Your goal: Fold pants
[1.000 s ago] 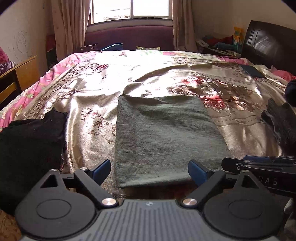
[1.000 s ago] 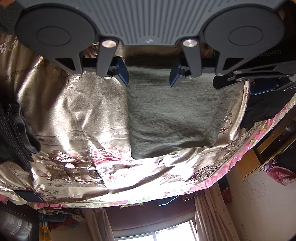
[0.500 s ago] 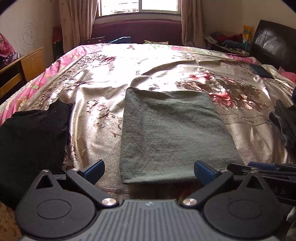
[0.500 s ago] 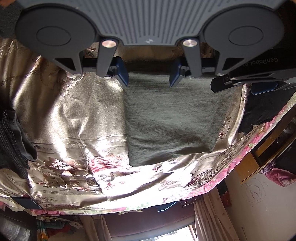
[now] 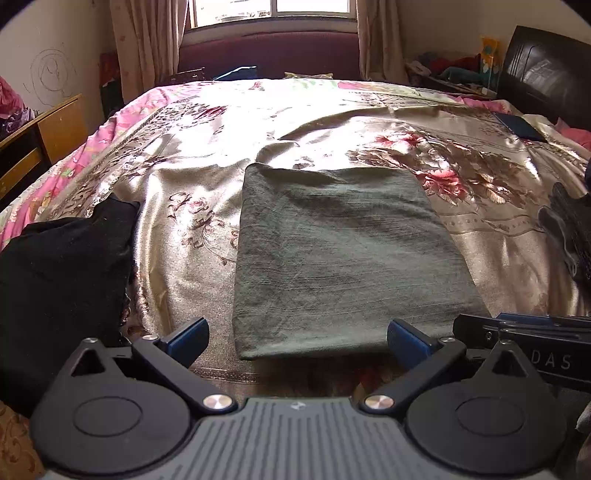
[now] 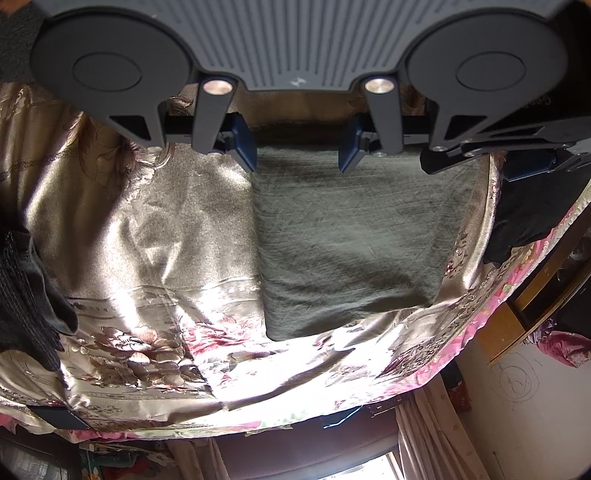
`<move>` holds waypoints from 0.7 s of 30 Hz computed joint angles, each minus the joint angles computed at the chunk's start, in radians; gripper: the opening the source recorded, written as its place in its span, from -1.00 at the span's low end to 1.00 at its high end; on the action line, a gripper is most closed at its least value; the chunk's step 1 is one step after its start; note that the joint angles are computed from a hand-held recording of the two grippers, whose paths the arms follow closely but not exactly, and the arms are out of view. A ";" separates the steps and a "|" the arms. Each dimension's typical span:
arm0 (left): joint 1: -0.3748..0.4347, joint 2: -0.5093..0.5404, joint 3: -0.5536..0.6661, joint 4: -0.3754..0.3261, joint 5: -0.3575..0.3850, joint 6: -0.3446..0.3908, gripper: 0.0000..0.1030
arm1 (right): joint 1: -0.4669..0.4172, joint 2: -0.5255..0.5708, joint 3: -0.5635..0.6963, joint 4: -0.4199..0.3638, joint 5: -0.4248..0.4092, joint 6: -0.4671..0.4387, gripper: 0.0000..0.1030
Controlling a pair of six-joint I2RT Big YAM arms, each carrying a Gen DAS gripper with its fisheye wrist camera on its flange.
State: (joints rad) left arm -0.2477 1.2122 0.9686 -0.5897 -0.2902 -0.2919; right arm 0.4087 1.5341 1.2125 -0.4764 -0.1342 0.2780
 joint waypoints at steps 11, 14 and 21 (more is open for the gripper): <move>0.002 0.004 0.002 -0.004 0.003 0.001 1.00 | 0.001 0.002 0.002 -0.005 0.004 -0.002 -0.02; 0.004 0.001 -0.001 -0.003 0.007 0.001 1.00 | 0.002 0.005 0.004 -0.008 0.004 -0.004 -0.02; 0.005 0.000 -0.003 -0.002 0.009 0.000 1.00 | 0.003 0.007 0.007 -0.013 0.006 -0.006 -0.02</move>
